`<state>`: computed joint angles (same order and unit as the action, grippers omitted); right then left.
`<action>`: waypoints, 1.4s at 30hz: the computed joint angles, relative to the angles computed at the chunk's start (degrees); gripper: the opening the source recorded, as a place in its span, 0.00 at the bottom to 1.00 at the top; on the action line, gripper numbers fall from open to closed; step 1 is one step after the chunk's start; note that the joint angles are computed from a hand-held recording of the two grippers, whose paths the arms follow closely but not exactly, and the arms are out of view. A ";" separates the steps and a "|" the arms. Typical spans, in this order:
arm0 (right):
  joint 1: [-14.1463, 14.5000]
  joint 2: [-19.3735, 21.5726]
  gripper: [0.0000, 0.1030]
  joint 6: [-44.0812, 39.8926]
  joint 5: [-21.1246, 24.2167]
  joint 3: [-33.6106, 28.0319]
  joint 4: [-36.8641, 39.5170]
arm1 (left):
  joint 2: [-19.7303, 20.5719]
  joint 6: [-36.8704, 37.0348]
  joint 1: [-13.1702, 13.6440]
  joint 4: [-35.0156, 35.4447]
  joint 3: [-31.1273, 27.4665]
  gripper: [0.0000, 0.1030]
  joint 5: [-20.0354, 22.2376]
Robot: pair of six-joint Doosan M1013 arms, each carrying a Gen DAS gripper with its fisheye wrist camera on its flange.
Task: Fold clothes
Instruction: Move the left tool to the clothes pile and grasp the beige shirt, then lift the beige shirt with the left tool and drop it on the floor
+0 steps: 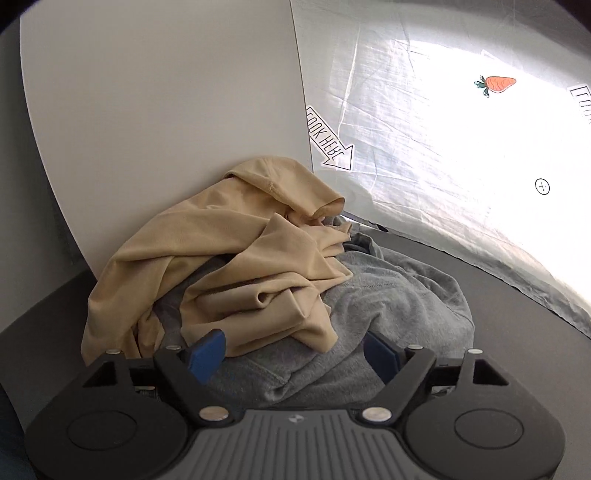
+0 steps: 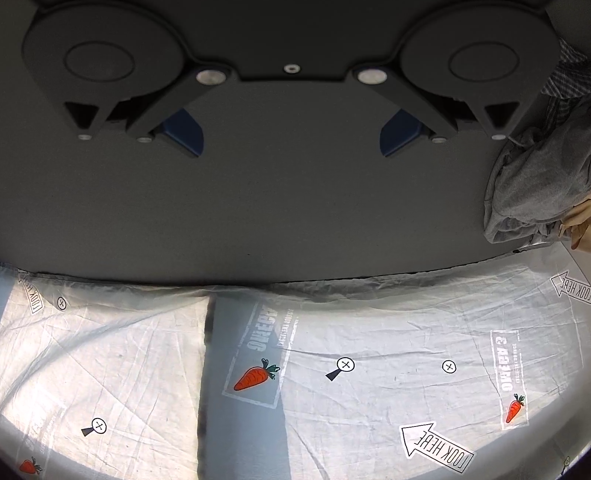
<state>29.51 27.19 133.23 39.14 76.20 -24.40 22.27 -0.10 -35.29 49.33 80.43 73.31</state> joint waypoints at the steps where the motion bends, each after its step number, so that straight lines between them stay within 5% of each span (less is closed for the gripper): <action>1: 0.21 0.76 1.00 -1.34 0.62 -1.03 0.90 | 0.13 0.16 0.77 1.03 0.12 0.74 -0.48; 10: 1.02 3.20 1.00 -10.43 4.40 -4.06 7.47 | 1.97 3.81 5.85 2.48 1.03 0.73 -5.12; 12: 0.91 2.80 1.00 -11.28 4.21 -3.48 7.96 | 1.64 1.27 6.15 2.95 1.87 0.42 -6.48; 15: 0.54 1.92 1.00 -11.11 3.48 -2.09 7.93 | 0.86 -0.31 5.90 2.68 2.31 0.22 -8.66; 18: -0.10 0.74 1.00 -9.15 1.94 -0.23 7.65 | 0.61 -0.62 3.67 4.73 1.63 0.18 -9.01; 28: -4.15 -7.58 1.00 3.99 -7.94 11.90 -3.81 | 2.45 12.46 -7.97 6.79 -6.61 0.15 -25.88; 33: -7.96 -13.68 1.00 22.85 -7.48 20.34 -20.13 | 8.64 20.28 -13.03 -5.38 -16.08 0.15 -33.69; 37: -11.77 -17.97 1.00 32.53 -3.38 25.29 -25.41 | 13.85 37.12 -15.16 -24.32 -24.04 0.18 -34.78; 42: -15.35 -21.35 1.00 35.61 -0.92 29.44 -24.44 | 15.93 37.26 -17.10 -25.59 -27.27 0.15 -33.65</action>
<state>14.15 5.84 168.84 38.22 105.64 -48.85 38.20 37.16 -52.39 23.74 53.16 39.66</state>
